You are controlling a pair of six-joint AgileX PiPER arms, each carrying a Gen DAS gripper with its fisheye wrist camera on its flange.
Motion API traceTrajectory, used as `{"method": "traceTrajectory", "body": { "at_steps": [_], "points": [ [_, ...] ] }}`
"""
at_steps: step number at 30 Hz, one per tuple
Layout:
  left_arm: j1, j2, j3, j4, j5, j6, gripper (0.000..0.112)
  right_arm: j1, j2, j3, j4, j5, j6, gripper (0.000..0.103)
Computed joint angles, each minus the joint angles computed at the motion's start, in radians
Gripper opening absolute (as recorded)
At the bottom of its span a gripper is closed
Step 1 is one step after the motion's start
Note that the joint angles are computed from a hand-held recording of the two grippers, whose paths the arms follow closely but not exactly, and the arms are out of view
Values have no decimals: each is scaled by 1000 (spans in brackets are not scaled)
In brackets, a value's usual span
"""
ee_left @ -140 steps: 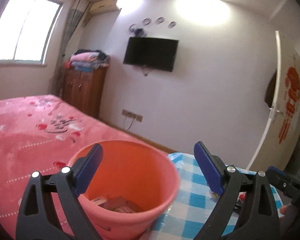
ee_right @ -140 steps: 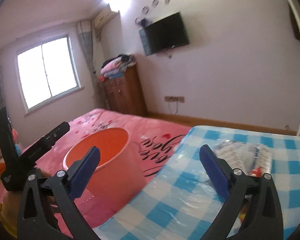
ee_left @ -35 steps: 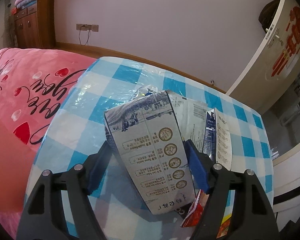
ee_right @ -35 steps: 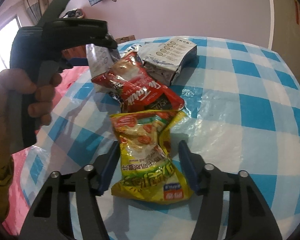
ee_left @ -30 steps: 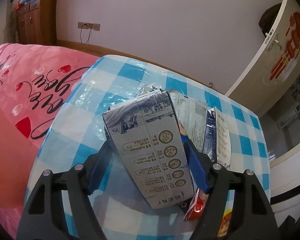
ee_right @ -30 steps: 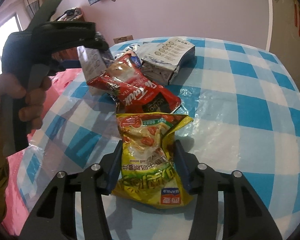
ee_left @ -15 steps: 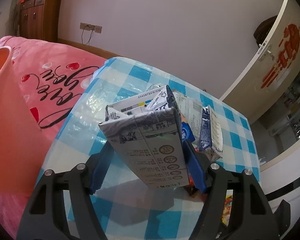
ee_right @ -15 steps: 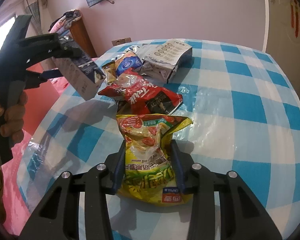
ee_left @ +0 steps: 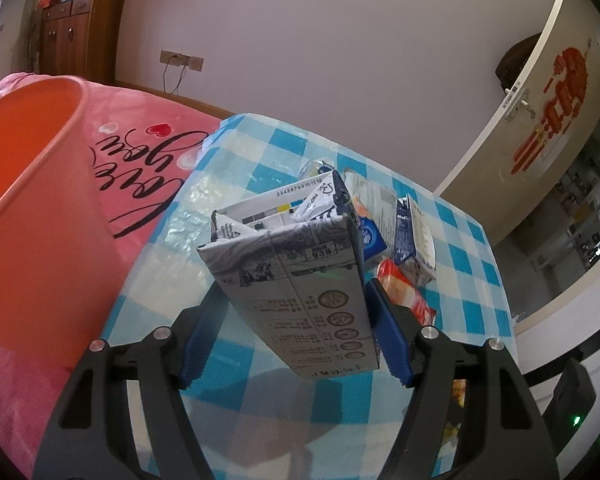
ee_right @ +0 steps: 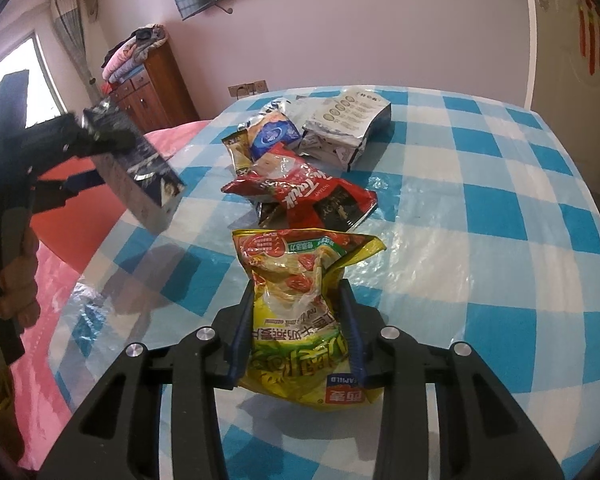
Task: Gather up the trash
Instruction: 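Lift the milk carton and yellow chip bag and carry both over the orange bucket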
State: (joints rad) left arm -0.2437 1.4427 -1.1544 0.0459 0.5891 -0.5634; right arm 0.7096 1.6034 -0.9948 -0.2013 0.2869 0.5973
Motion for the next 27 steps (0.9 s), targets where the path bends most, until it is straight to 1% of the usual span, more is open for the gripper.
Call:
{"method": "traceTrajectory", "body": {
  "at_steps": [3,8,12,18,22,27],
  "points": [
    [-5,-43,52,17,-4,-4,71,15,-10,-1,-38,14,44,39],
    [3,-106,129,-26,-12,37,71,55,-23,-11,-122,44,129,38],
    [-8,-154,165,-17,-10,40,71,80,-31,-28,-135,66,150,38],
    [4,-241,195,-50,1,86,71,94,-33,-76,-31,92,64,38],
    [18,-288,189,-51,16,103,71,97,-18,-136,80,114,-34,38],
    [64,-344,166,-79,49,154,71,98,27,-253,246,158,-183,38]
  ]
}}
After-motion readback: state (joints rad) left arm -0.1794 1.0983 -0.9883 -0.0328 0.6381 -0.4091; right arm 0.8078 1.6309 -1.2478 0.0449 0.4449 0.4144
